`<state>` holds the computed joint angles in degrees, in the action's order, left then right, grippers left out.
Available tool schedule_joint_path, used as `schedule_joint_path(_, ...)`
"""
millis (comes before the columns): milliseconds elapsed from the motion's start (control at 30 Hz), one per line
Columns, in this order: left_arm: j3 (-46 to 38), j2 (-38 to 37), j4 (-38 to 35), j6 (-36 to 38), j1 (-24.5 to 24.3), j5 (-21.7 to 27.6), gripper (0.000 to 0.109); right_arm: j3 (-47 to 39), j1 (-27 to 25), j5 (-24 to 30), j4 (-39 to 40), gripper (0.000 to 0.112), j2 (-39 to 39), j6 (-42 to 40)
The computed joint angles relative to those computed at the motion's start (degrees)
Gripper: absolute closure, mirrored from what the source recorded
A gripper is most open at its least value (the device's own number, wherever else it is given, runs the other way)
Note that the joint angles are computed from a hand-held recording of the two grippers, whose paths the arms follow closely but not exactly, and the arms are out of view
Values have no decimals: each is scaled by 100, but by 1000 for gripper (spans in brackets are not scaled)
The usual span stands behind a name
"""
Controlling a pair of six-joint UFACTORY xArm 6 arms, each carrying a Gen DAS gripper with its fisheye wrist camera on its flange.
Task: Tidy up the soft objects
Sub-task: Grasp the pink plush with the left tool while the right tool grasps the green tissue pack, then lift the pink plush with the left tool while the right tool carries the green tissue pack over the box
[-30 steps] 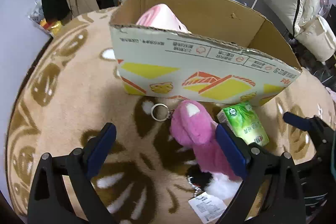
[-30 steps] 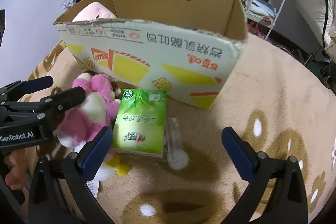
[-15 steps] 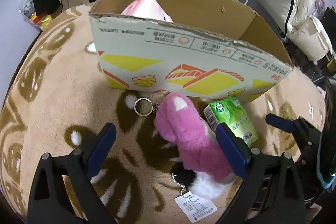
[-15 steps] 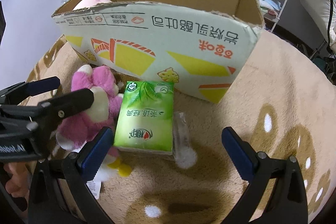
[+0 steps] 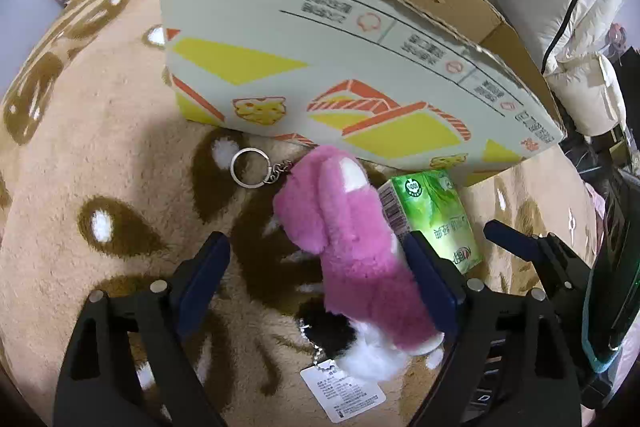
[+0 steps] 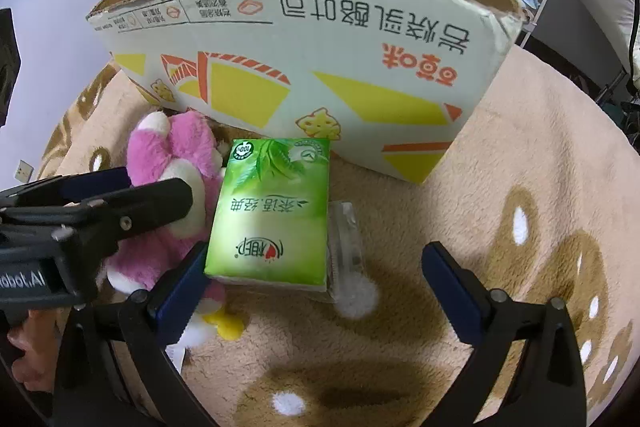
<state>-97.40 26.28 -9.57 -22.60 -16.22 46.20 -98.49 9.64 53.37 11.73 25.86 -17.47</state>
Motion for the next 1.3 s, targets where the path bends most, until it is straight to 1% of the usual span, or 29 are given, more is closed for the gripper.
schedule_joint_path(33, -18, 19, -10, 18, -11, 9, 27, -13, 24, 12, 2, 12, 15, 6)
schedule_joint_path(100, -1, 29, -213, 139, -18, -33, 36, -51, 28, 87, 42, 18, 36, -59)
schedule_joint_path(133, 15, 19, -273, 158, -27, -48, 40, -32, 33, 83, 57, 21, 23, -94)
schedule_joint_path(167, 23, 21, -419, 244, -27, -70, 47, -18, 48, 69, 69, 24, 14, -141)
schedule_joint_path(200, 41, 17, -548, 319, -30, -95, 57, -4, 66, 49, 60, 25, 7, -155)
schedule_joint_path(233, 27, 33, -742, 430, -27, -111, 62, 13, 85, 22, 52, 30, -2, -184)
schedule_joint_path(267, -8, 52, -811, 420, -33, -87, 65, 10, 92, 28, 67, 37, -2, -220)
schedule_joint_path(300, -7, 45, -826, 346, -40, -86, 70, 4, 103, 39, 84, 41, 0, -274)
schedule_joint_path(367, 77, -19, -952, 302, -40, -136, 74, 47, 137, -7, 61, 56, -27, -297)
schedule_joint_path(533, 350, -269, -781, 334, -34, -211, 77, 159, 165, -89, 79, 56, -146, -320)
schedule_joint_path(733, 884, -776, -206, 139, -48, -391, 78, 447, 145, -349, 233, 56, -447, -296)
schedule_joint_path(900, 1159, -1104, 375, -204, -74, -443, 78, 733, 121, -600, 433, 57, -752, -462)
schedule_joint_path(1000, 1354, -1325, 957, -566, -96, -456, 78, 924, 126, -823, 428, 57, -937, -480)
schedule_joint_path(1100, 1539, -1554, 1811, -1048, -165, -442, 78, 1132, 48, -1074, 312, 57, -1164, -360)
schedule_joint_path(1167, 1654, -1689, 2395, -1342, -192, -447, 78, 1238, -9, -1210, 405, 57, -1277, -344)
schedule_joint_path(1300, 1743, -1827, 2677, -1531, -211, -449, 78, 1384, -124, -1373, 720, 57, -1483, -433)
